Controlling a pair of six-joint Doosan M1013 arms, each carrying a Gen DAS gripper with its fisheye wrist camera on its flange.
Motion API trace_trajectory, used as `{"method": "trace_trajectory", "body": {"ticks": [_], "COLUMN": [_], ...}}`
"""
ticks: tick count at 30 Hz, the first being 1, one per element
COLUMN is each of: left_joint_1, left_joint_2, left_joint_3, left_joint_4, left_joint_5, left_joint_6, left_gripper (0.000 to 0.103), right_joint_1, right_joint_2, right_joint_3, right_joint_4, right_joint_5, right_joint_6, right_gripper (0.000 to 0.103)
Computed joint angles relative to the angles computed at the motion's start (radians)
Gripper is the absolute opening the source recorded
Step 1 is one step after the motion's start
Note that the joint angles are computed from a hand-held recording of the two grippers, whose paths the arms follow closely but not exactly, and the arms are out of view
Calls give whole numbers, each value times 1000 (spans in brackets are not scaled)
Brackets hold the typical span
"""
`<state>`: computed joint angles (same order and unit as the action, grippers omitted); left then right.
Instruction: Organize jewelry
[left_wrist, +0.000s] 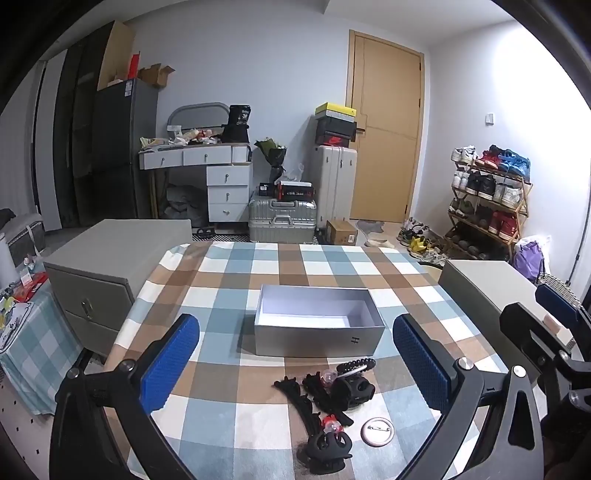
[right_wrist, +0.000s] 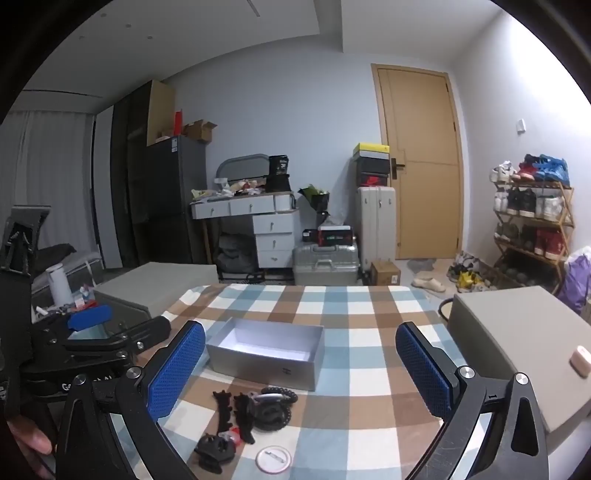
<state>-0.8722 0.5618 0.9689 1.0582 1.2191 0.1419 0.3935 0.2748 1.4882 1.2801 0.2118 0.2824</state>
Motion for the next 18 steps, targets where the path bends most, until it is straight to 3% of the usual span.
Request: {"method": "trace_trajectory", "body": {"ticks": [2, 10, 18], "left_joint_1": [1, 5, 6], "left_joint_2": [-1, -5, -6], "left_joint_3": [2, 8, 13], "left_joint_4": [-8, -27, -26], "left_joint_5": [-3, -18, -14], "left_joint_6": [2, -2, -7], "left_gripper": [102, 102, 102], "right_joint_1": [-2, -8, -5], "right_joint_2": [-2, 1, -2], "right_joint_3": [4, -2, 4], "right_joint_4": [48, 10, 43], "right_joint_5": [4, 21, 21], "right_joint_6": [-43, 7, -33], "right_gripper": [103, 103, 103]}}
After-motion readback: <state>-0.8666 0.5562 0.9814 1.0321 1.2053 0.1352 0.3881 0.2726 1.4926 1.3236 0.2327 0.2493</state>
